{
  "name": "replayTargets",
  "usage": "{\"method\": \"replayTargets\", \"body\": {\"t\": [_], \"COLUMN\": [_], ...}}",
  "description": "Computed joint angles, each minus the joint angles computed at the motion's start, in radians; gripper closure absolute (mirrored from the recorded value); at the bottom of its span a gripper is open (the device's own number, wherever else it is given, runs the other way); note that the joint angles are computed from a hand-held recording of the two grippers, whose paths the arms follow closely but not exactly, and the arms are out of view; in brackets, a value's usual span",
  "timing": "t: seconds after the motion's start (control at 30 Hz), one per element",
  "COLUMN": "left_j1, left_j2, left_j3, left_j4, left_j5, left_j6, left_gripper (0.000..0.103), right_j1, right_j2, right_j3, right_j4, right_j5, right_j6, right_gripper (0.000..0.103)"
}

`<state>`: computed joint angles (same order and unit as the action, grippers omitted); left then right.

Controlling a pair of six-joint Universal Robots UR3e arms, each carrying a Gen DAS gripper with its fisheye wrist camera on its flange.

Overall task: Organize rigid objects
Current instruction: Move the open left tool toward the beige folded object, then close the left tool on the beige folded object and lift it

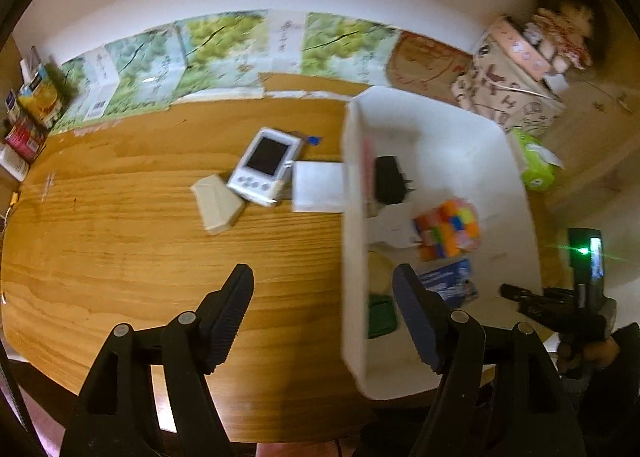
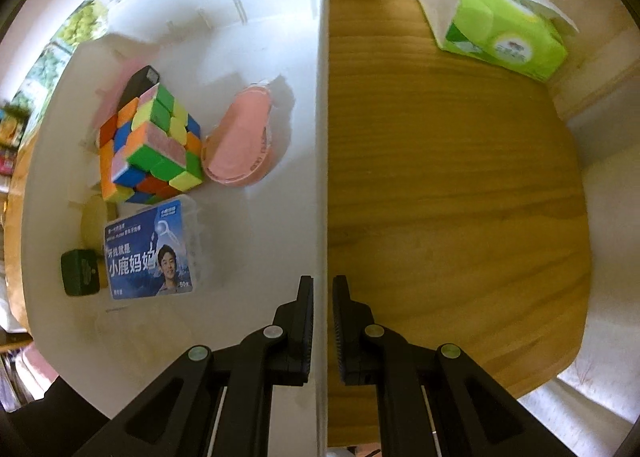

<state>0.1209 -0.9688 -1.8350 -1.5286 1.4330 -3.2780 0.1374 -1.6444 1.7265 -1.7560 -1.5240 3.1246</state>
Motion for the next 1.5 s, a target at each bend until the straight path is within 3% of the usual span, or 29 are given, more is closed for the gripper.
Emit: {"method": "replayTargets", "body": {"t": [0.3, 0.57, 0.93, 1.5], "left_j1": [0.319, 0.461, 0.426, 0.344], "left_j2": [0.097, 0.064, -0.176, -0.436], "left_j3": [-0.084, -0.165, -0.241, -0.189], "left_j4": [-0.122, -0.056, 0.163, 0.3], "left_j5": [-0.097, -0.116, -0.073, -0.036], "left_j6": [0.325, 0.518, 0.531, 0.48], "left_gripper": [0.028, 0.028, 0.028, 0.029], "right_j1": [0.015, 0.054, 0.1, 0.141], "right_j2": [0.014, 0.041, 0.073, 0.146], "right_j3": [-0.012, -0.027, -0.062, -0.159], "right_j4": [0.0, 0.003, 0.021, 0.072], "right_j5": [-0.033, -0.083, -0.131, -0.167], "right_j6": [0.113, 0.216, 0.339, 0.416], "right_gripper": [0.094, 0.093, 0.091, 0.088]}}
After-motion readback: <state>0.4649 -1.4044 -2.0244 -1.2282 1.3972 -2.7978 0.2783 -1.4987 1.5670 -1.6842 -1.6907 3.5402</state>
